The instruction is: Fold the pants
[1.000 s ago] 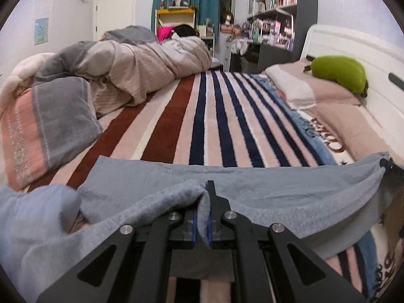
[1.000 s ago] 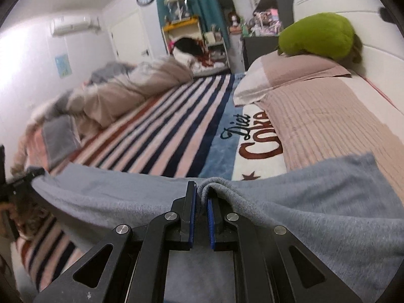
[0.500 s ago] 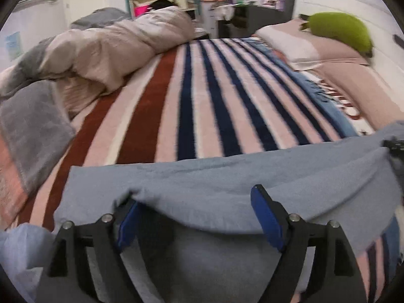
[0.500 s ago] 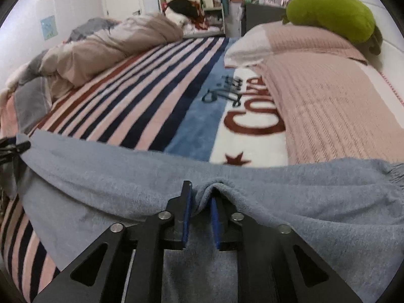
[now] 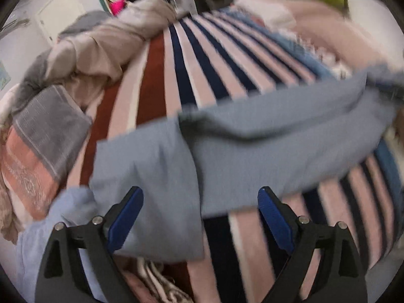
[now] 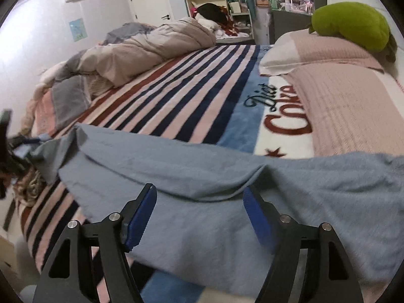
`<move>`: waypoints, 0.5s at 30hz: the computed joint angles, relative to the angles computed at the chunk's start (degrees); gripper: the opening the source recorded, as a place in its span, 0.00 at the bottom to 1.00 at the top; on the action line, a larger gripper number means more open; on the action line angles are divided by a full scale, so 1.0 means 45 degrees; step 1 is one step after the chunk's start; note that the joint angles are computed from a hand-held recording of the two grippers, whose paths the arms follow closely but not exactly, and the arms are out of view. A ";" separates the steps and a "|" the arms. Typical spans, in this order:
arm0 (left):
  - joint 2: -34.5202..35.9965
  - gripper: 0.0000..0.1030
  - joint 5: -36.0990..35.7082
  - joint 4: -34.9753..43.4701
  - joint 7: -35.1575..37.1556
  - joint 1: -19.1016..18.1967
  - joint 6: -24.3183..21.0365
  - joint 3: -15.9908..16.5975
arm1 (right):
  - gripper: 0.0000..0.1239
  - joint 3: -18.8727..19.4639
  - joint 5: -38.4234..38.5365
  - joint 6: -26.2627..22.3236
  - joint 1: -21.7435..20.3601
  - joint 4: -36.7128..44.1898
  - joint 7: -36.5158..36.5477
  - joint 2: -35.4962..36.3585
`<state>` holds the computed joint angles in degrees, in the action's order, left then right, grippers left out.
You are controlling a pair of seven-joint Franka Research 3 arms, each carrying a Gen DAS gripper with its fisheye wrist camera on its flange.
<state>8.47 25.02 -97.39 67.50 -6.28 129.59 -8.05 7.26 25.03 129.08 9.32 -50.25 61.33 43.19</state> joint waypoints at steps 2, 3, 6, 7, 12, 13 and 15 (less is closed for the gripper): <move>0.0190 0.85 -0.0035 -0.0243 0.0138 -0.0079 -0.0393 -0.0060 | 0.54 0.0179 0.0277 0.0317 -0.0056 -0.0882 -0.0271 -0.0468; 0.0289 0.79 -0.0134 -0.0331 0.0183 -0.0066 -0.0425 -0.0059 | 0.54 0.0218 0.0384 0.0461 -0.0057 -0.1204 -0.0383 -0.0636; 0.0426 0.66 0.0302 -0.0485 -0.0182 -0.0212 -0.1101 0.0018 | 0.54 0.0296 0.0638 0.0566 -0.0044 -0.1836 -0.0658 -0.0965; 0.0401 0.64 0.0842 -0.0612 -0.0346 -0.0324 -0.1369 0.0059 | 0.54 0.0297 0.0692 0.0519 -0.0036 -0.1921 -0.0702 -0.1011; 0.0369 0.48 0.1087 -0.0825 0.0016 -0.0277 -0.1721 0.0042 | 0.54 0.0346 0.0980 0.0466 0.0002 -0.1972 -0.0839 -0.0991; 0.0359 0.43 0.1209 -0.0867 -0.0030 -0.0279 -0.1713 0.0056 | 0.54 0.0363 0.1043 0.0491 0.0003 -0.2038 -0.0884 -0.1024; 0.0379 0.30 0.1841 -0.0914 -0.0292 -0.0347 -0.1749 0.0121 | 0.54 0.0383 0.1152 0.0545 0.0011 -0.2109 -0.0943 -0.1052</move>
<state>10.18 33.30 -101.51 66.19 -7.84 121.72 -7.51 8.98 30.22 131.53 9.36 -59.74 57.09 38.46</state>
